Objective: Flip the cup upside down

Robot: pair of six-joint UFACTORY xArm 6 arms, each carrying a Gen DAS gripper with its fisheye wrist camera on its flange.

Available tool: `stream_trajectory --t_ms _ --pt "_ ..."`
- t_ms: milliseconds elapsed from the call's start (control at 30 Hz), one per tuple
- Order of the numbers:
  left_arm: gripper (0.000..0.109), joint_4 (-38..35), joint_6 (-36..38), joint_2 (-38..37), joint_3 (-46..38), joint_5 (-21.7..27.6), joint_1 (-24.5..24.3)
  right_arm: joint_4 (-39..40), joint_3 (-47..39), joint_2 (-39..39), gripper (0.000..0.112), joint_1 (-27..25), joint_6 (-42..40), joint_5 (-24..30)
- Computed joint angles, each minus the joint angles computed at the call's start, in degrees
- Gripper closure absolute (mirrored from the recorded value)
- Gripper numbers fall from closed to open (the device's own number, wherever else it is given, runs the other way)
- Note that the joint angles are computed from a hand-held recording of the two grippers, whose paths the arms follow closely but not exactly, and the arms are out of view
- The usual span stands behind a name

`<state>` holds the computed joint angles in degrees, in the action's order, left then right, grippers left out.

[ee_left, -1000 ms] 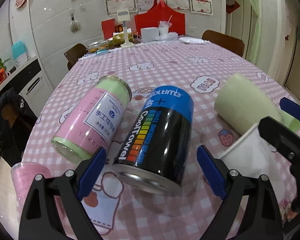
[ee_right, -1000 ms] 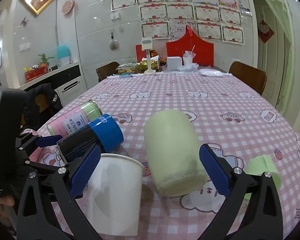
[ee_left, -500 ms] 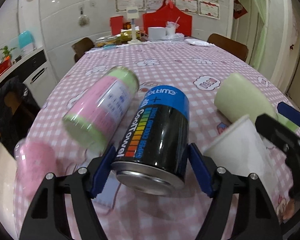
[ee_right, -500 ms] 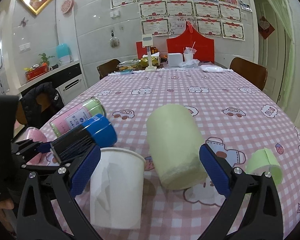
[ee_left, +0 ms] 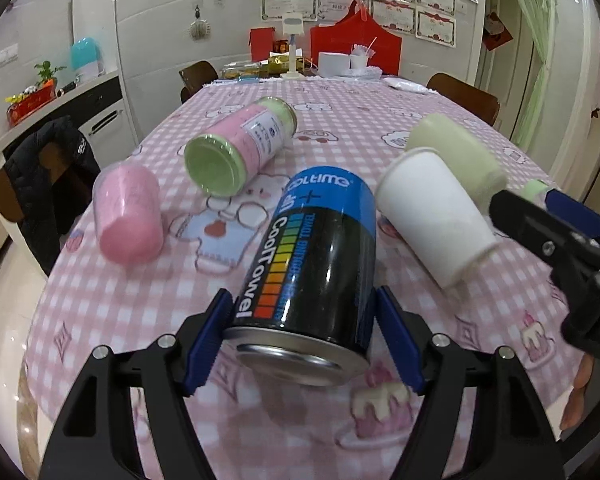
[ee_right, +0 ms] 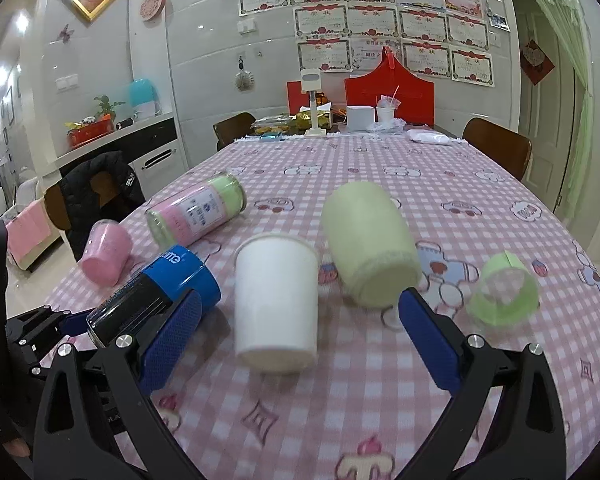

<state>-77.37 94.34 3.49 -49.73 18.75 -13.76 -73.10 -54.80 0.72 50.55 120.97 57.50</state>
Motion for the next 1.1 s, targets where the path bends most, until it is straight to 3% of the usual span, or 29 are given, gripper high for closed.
stream_trajectory --t_ms 400,567,733,833,933,1100 --pt "0.039 -1.6 0.1 -5.6 4.5 4.0 2.0 2.2 -0.9 -0.2 0.017 1.8 -0.5 0.6" --pt "0.039 -0.2 -1.2 -6.3 3.9 9.2 5.2 2.4 -1.9 -0.2 0.017 1.2 -0.7 -0.9" --pt "0.039 -0.2 -1.9 -7.2 2.9 14.1 9.3 2.4 -4.0 0.9 0.017 -1.4 -0.5 -7.6" --pt "0.039 -1.5 -1.3 -6.5 1.5 12.6 10.4 3.5 -6.2 2.9 0.017 -4.3 -0.6 -14.9" --pt "0.039 -3.3 0.6 -4.7 -0.6 8.6 10.4 6.3 -9.2 5.7 0.017 -5.8 -2.6 -18.4" --pt "0.039 0.4 -2.3 0.3 -5.8 10.8 12.8 11.8 -13.7 10.1 0.017 -7.9 -5.8 -22.4"
